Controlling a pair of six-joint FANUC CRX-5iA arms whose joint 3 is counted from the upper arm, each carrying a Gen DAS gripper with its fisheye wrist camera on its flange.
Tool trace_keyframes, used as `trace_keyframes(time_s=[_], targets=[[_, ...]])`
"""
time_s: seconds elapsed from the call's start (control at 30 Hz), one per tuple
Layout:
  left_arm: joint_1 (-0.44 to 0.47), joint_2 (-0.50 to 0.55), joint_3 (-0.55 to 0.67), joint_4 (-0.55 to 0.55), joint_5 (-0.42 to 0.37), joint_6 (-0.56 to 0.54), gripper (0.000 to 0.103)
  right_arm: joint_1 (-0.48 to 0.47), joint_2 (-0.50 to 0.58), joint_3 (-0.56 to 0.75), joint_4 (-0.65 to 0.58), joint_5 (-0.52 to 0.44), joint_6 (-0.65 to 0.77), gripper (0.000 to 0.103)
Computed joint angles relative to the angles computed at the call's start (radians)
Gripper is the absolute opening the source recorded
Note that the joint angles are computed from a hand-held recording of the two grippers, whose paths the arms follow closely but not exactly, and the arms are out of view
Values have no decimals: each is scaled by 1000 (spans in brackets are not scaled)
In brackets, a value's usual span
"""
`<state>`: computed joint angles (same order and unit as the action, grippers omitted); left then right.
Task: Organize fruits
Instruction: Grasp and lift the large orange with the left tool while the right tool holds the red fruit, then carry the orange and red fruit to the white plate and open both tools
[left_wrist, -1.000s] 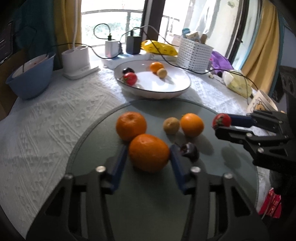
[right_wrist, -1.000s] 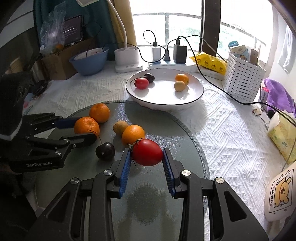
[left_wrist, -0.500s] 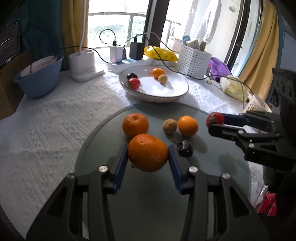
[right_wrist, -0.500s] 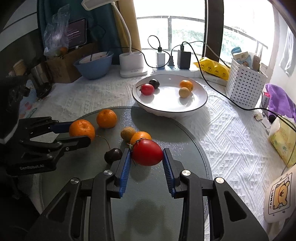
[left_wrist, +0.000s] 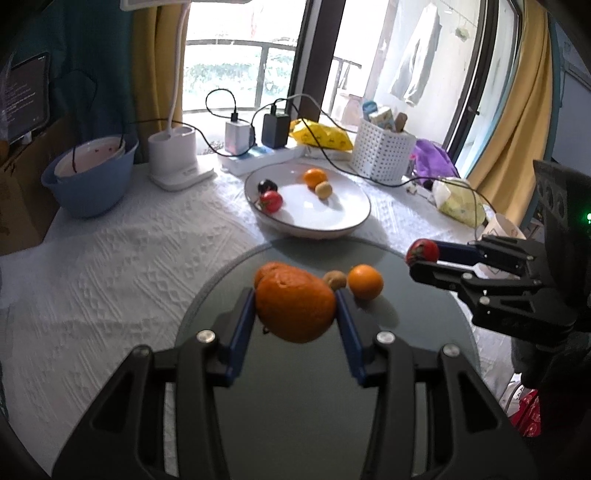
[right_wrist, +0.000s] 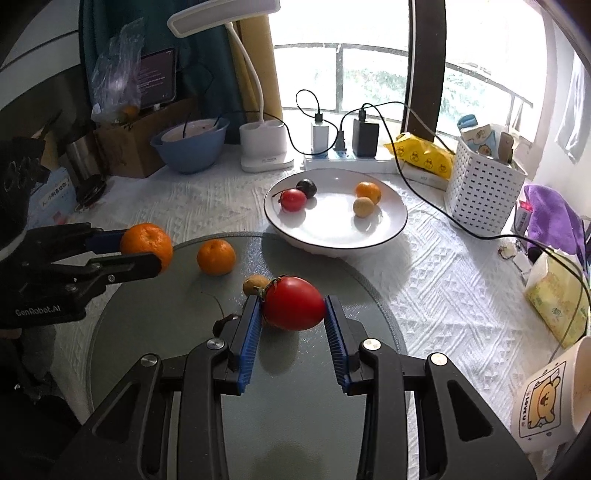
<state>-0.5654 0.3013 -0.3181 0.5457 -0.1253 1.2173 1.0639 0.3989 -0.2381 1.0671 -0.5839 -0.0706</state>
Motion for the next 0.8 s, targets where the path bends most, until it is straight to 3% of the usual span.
trace_keyframes(time_s=[0.13, 0.27, 0.8], targets=[[-1, -3, 5, 22, 6, -25, 45, -9, -6, -1, 17, -1, -7, 37], [-12, -4, -8, 113, 30, -118, 45, -18, -11, -1, 32, -3, -12, 37], [-8, 44, 75, 141, 18, -181, 45, -65, -14, 14, 54, 7, 4, 37]])
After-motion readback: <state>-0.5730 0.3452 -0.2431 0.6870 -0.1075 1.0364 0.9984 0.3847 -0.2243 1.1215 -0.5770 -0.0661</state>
